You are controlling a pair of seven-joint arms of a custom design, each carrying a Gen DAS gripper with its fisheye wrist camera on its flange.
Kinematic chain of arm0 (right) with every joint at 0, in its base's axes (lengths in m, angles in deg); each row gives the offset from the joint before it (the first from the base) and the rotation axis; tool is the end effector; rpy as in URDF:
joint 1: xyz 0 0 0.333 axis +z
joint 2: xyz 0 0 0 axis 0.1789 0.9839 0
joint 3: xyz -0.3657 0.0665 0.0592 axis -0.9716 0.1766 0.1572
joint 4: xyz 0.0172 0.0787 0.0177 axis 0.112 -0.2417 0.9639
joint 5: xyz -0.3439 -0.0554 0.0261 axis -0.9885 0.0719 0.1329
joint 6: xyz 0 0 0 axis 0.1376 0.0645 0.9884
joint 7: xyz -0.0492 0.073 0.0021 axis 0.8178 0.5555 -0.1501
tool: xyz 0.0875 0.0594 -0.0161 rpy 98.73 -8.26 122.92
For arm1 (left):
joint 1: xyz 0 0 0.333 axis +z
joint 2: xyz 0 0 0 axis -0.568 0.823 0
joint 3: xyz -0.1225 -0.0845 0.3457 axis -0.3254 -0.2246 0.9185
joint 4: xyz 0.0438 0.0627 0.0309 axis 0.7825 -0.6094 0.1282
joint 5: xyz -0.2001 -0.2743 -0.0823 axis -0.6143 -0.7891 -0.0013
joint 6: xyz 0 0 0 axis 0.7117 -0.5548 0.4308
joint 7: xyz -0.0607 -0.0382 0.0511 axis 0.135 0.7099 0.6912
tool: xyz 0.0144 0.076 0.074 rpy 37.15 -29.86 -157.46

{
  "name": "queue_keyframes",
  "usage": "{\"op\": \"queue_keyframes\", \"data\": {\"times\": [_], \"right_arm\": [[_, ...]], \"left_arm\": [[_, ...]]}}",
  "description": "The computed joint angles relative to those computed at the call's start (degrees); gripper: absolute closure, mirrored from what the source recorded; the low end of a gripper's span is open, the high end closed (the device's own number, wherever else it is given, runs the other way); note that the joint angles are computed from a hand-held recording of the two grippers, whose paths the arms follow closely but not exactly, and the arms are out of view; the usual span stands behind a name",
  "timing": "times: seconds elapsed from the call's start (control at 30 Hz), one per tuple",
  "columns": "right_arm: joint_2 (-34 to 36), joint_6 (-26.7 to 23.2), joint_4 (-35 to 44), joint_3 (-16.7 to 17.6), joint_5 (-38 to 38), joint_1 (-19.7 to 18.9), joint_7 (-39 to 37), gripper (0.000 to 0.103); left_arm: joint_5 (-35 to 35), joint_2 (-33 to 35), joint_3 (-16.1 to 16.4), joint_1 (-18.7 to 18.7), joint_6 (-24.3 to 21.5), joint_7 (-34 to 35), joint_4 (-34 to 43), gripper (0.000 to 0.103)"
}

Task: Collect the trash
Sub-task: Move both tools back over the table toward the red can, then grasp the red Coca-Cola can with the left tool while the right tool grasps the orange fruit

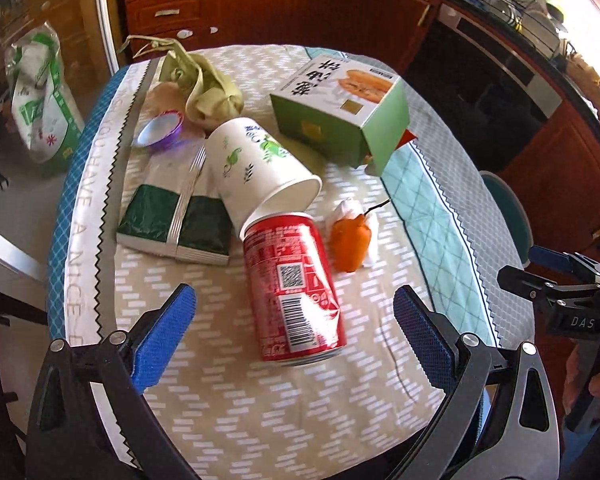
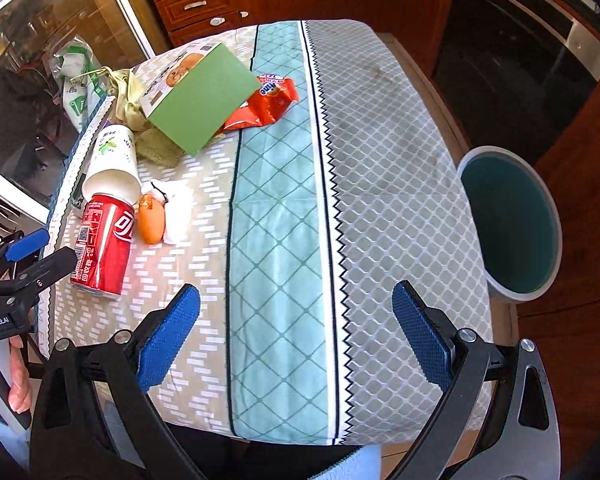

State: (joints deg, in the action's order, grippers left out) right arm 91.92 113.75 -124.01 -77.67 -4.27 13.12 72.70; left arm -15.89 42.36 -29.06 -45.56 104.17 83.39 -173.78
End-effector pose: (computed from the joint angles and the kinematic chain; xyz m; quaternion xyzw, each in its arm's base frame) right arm 0.5910 0.0204 0.4740 -0.7050 0.6770 -0.0999 0.1863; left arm 0.6159 -0.2227 0.4875 -0.6534 0.7129 -0.2342 0.1000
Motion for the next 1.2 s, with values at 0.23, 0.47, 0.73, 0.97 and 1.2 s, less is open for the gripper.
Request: {"op": "queue_keyframes", "data": {"times": [0.23, 0.47, 0.73, 0.97, 1.2], "right_arm": [[0.85, -0.72, 0.15, 0.15, -1.64, 1.29, 2.38, 0.010], [1.45, 0.26, 1.14, 0.99, 0.36, 0.93, 1.95, 0.010], [3.24, -0.33, 3.75, 3.00, 4.32, 1.31, -1.31, 0.030], [7.18, -2.01, 8.00, 5.41, 7.68, 2.57, -5.17, 0.045], [10.79, -0.86, 11.40, 5.74, 6.55, 4.93, -5.01, 0.057]], "left_arm": [[-3.51, 2.17, -1.61, 1.37, -0.33, 3.20, -0.28, 0.004], [-6.28, 5.16, -2.60, 1.66, -0.59, 5.92, 2.05, 0.010], [-9.87, 4.98, -4.10, 3.06, 3.48, 9.97, -0.51, 0.038], [-16.15, 2.80, -7.12, 7.18, 5.85, 15.84, -4.92, 0.038], [-22.21, 2.34, -8.59, 9.07, 6.04, 21.87, -6.02, 0.038]]}}
